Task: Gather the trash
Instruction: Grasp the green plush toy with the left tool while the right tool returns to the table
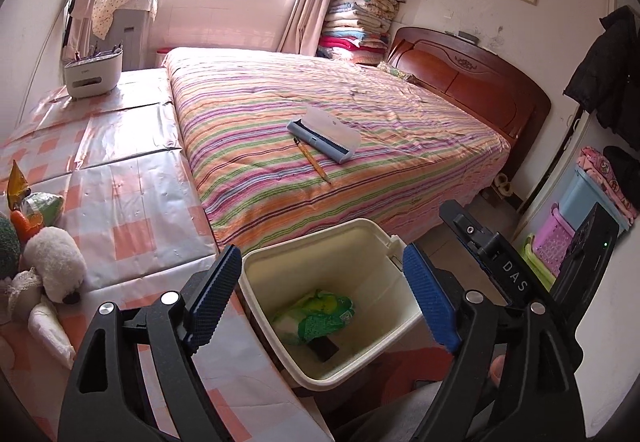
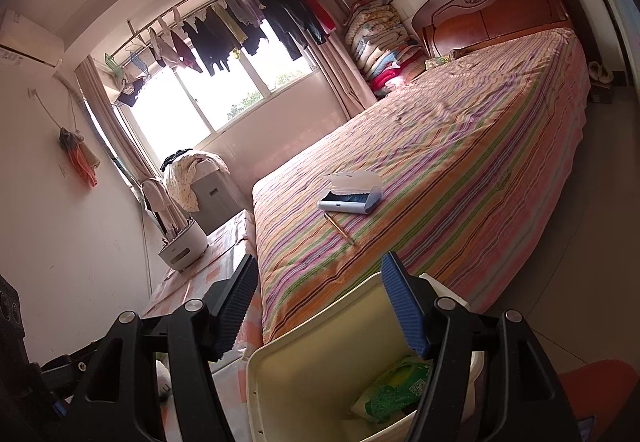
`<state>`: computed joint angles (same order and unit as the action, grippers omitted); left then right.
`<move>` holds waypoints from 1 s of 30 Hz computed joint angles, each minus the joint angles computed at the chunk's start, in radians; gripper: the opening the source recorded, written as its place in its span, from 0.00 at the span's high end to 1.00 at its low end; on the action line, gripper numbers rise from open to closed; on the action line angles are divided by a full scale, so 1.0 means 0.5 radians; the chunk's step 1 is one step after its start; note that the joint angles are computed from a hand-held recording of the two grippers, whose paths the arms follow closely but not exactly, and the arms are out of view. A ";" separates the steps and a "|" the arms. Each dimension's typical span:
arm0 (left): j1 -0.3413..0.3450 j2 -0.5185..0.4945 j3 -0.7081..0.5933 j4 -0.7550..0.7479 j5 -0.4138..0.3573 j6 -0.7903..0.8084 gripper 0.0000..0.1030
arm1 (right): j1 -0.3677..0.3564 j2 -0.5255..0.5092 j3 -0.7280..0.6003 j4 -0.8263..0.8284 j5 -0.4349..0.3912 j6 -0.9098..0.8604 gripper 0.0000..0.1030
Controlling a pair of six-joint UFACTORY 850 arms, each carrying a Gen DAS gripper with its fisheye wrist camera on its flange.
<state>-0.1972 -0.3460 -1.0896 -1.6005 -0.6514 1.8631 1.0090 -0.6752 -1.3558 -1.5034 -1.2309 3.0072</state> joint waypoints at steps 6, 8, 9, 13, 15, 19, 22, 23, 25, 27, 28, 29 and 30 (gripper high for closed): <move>0.074 0.032 -0.002 -0.116 0.019 -0.012 0.15 | -0.007 -0.012 -0.019 -0.023 0.041 -0.020 0.39; 0.103 0.045 0.002 -0.154 0.028 0.000 0.15 | -0.009 -0.021 -0.038 -0.028 0.056 -0.048 0.39; 0.116 0.052 0.003 -0.162 0.036 -0.004 0.15 | -0.012 -0.032 -0.056 -0.031 0.069 -0.070 0.39; 0.183 0.081 0.007 -0.257 0.082 0.046 0.15 | -0.027 -0.077 -0.134 -0.060 0.140 -0.143 0.39; 0.222 0.094 0.013 -0.346 0.113 0.090 0.15 | -0.031 -0.108 -0.184 -0.071 0.169 -0.193 0.39; 0.313 0.079 -0.035 -0.453 0.201 0.103 0.15 | -0.048 -0.168 -0.286 -0.097 0.259 -0.284 0.39; 0.381 0.043 -0.075 -0.663 0.325 0.237 0.15 | -0.061 -0.204 -0.345 -0.115 0.339 -0.315 0.39; 0.401 0.025 -0.092 -0.759 0.371 0.304 0.15 | -0.064 -0.213 -0.358 -0.123 0.357 -0.316 0.39; 0.433 -0.014 -0.126 -1.020 0.473 0.504 0.15 | -0.069 -0.238 -0.397 -0.123 0.387 -0.351 0.39; 0.461 -0.074 -0.187 -1.150 0.576 0.614 0.15 | -0.073 -0.256 -0.426 -0.126 0.414 -0.370 0.39; 0.477 -0.109 -0.226 -1.133 0.631 0.602 0.15 | -0.075 -0.263 -0.434 -0.128 0.428 -0.377 0.39; 0.495 -0.147 -0.266 -1.076 0.666 0.559 0.15 | -0.076 -0.269 -0.442 -0.129 0.440 -0.385 0.39; 0.510 -0.183 -0.303 -0.988 0.696 0.497 0.15 | -0.078 -0.274 -0.450 -0.130 0.451 -0.392 0.39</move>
<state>0.0579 -0.4373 -1.2413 -2.0945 -0.3032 2.1117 0.9700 -0.8120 -1.5808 -1.5682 -1.0054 2.8111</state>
